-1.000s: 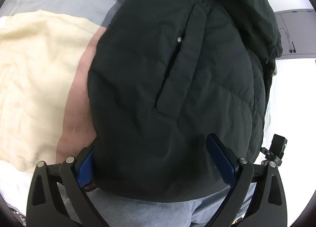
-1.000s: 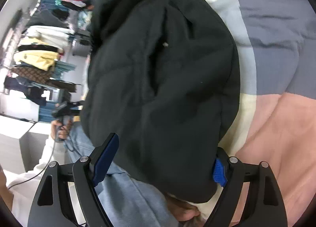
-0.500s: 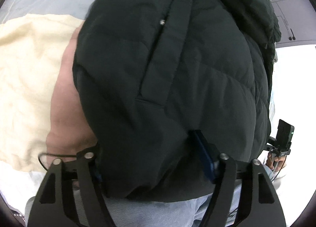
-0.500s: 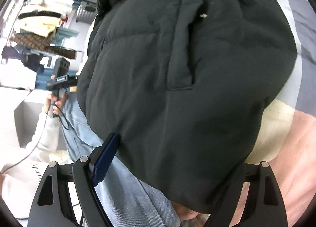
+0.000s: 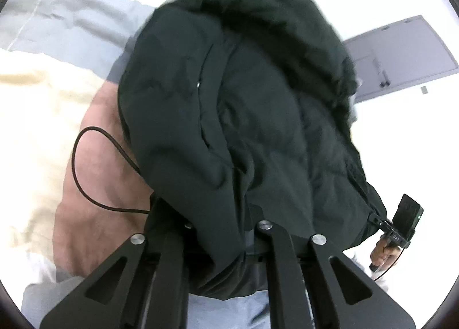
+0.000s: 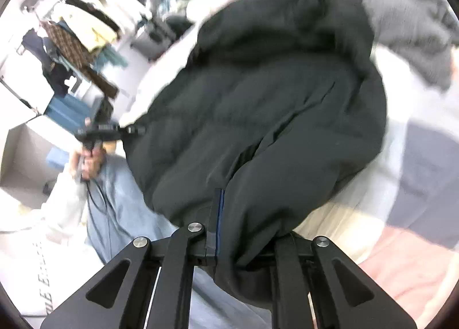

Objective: Fold large clothes

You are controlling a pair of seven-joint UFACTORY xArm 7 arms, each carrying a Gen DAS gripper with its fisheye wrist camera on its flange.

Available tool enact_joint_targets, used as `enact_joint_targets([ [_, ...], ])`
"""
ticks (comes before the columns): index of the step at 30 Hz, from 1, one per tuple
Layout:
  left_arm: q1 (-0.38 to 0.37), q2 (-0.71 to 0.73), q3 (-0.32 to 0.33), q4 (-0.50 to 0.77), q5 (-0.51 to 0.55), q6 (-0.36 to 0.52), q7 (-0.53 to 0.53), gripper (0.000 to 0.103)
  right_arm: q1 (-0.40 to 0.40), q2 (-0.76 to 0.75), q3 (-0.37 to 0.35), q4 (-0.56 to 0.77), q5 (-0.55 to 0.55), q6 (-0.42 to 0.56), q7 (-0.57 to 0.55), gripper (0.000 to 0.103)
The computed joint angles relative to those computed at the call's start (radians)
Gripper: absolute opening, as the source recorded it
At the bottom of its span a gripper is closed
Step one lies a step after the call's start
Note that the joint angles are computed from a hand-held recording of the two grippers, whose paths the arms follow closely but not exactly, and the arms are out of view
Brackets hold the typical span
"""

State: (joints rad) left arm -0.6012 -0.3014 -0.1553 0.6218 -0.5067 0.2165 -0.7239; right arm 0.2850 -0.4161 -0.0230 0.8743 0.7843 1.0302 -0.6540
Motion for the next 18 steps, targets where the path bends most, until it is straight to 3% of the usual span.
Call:
enact_joint_targets([
  [3, 0.048, -0.052, -0.051, -0.007, 0.075, -0.017, -0.077, 0.007, 0.000, -0.066, 0.010, -0.006, -0.008, -0.039, 0.027, 0.007],
  [9, 0.056, -0.157, -0.071, -0.045, 0.151, -0.049, -0.179, 0.005, 0.032, -0.206, -0.012, -0.080, 0.002, -0.092, 0.062, 0.006],
  [15, 0.029, -0.317, -0.075, -0.090, 0.181, 0.013, -0.268, 0.005, 0.042, -0.367, -0.051, -0.174, -0.003, -0.101, 0.144, 0.006],
  [18, 0.032, -0.440, -0.100, -0.117, 0.208, 0.101, -0.316, 0.004, 0.042, -0.472, -0.064, -0.229, -0.024, -0.087, 0.196, 0.006],
])
